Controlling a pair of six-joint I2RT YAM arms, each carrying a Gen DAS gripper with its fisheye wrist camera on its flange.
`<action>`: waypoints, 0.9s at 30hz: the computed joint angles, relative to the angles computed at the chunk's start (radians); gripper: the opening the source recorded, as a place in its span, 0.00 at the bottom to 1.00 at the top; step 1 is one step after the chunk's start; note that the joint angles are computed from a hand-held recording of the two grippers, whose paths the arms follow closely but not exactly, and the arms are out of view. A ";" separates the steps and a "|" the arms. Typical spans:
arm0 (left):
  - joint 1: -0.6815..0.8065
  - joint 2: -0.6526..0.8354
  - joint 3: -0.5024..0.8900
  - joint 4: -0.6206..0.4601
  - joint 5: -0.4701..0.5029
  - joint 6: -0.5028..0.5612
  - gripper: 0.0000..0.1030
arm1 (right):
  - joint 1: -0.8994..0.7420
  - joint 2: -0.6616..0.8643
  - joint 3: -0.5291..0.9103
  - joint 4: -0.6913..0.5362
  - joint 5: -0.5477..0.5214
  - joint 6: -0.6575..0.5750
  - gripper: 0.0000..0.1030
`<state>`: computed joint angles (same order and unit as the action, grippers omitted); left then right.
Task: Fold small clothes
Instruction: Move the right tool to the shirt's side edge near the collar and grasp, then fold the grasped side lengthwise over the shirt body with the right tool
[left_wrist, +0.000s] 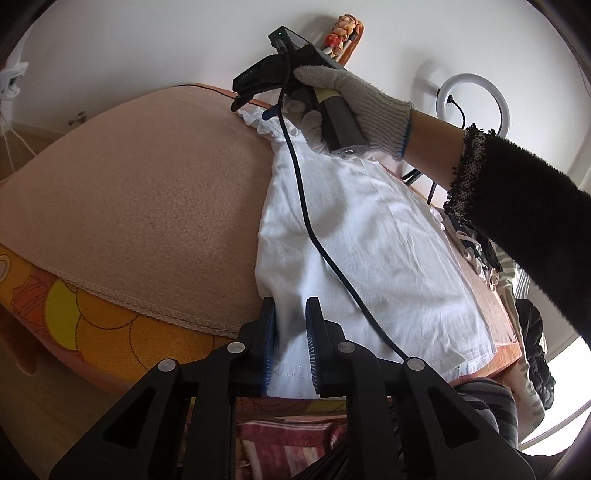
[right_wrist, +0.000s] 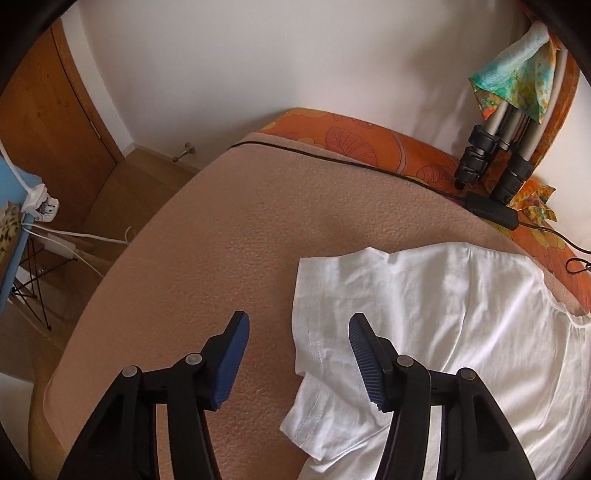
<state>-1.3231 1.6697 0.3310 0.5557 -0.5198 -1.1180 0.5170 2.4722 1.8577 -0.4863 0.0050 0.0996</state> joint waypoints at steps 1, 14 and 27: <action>0.002 0.004 -0.001 0.013 0.007 0.002 0.10 | 0.001 0.024 0.031 -0.019 0.015 -0.005 0.56; -0.039 -0.064 0.044 -0.082 -0.032 0.016 0.05 | -0.013 0.135 0.221 -0.147 0.079 -0.082 0.12; -0.062 -0.083 0.178 -0.151 -0.005 0.186 0.02 | -0.130 -0.148 -0.126 0.059 0.015 -0.100 0.03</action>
<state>-1.3848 1.5869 0.5088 0.4046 -0.5251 -0.9318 0.3868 2.3244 1.7314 -0.4275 0.0199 0.0000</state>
